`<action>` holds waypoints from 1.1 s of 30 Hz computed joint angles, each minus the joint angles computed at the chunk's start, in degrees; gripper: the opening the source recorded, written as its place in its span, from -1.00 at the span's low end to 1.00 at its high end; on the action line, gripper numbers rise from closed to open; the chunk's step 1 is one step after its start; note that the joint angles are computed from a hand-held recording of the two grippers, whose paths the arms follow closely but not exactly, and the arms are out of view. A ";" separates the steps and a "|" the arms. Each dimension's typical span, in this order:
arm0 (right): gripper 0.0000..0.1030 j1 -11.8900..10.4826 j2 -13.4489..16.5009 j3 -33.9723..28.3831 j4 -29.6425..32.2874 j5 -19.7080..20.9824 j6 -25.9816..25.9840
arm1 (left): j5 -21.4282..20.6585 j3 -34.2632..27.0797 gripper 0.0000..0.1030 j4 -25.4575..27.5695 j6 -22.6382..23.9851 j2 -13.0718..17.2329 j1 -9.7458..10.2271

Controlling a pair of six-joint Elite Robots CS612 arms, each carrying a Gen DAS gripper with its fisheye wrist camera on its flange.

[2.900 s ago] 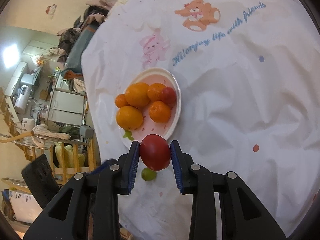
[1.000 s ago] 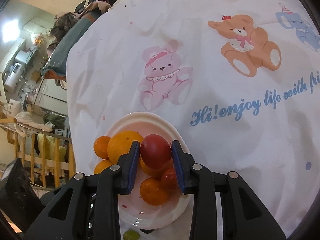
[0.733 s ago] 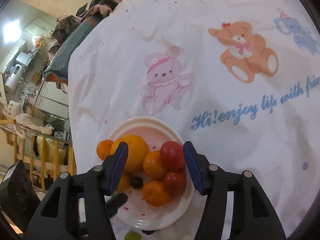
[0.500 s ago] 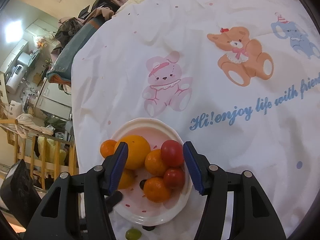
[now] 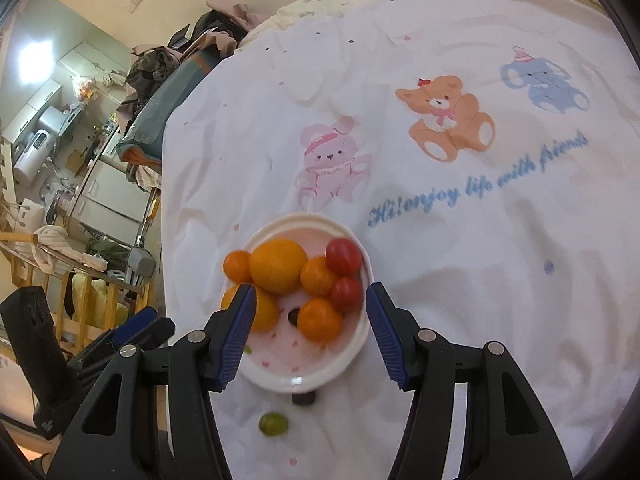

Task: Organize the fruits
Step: 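Withdraw both tools toward the green fruit and the last dark plum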

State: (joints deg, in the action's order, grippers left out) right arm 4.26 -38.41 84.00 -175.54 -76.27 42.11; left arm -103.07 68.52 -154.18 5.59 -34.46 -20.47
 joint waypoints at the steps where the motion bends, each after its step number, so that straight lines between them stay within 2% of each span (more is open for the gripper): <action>1: 0.18 0.26 -0.56 1.01 -0.57 -0.44 0.29 | -0.06 0.92 0.11 -0.86 0.09 -0.46 0.12; 7: 0.18 1.33 -2.47 4.75 -2.36 -2.19 2.05 | 0.37 5.44 0.12 -4.97 2.28 -2.75 0.38; 14: 0.18 2.34 -3.89 7.87 -4.16 -2.95 4.10 | -0.35 8.10 0.12 -4.77 2.64 -4.07 0.55; 23: 0.18 2.91 -4.76 10.43 -5.57 -3.21 7.63 | -1.01 9.97 0.12 -0.63 4.10 -4.95 0.66; 29: 0.18 3.11 -4.86 10.52 -3.36 -3.45 7.66 | 0.17 10.72 0.12 4.51 10.36 -4.80 -0.49; 33: 0.18 2.89 -4.75 10.67 -2.53 -2.87 8.32 | 3.85 11.06 0.12 9.42 14.48 -4.63 -1.65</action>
State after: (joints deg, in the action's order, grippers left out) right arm 7.15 -43.16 94.66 -178.07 -79.14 50.43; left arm -99.22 79.58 -144.76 20.07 -39.09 -22.12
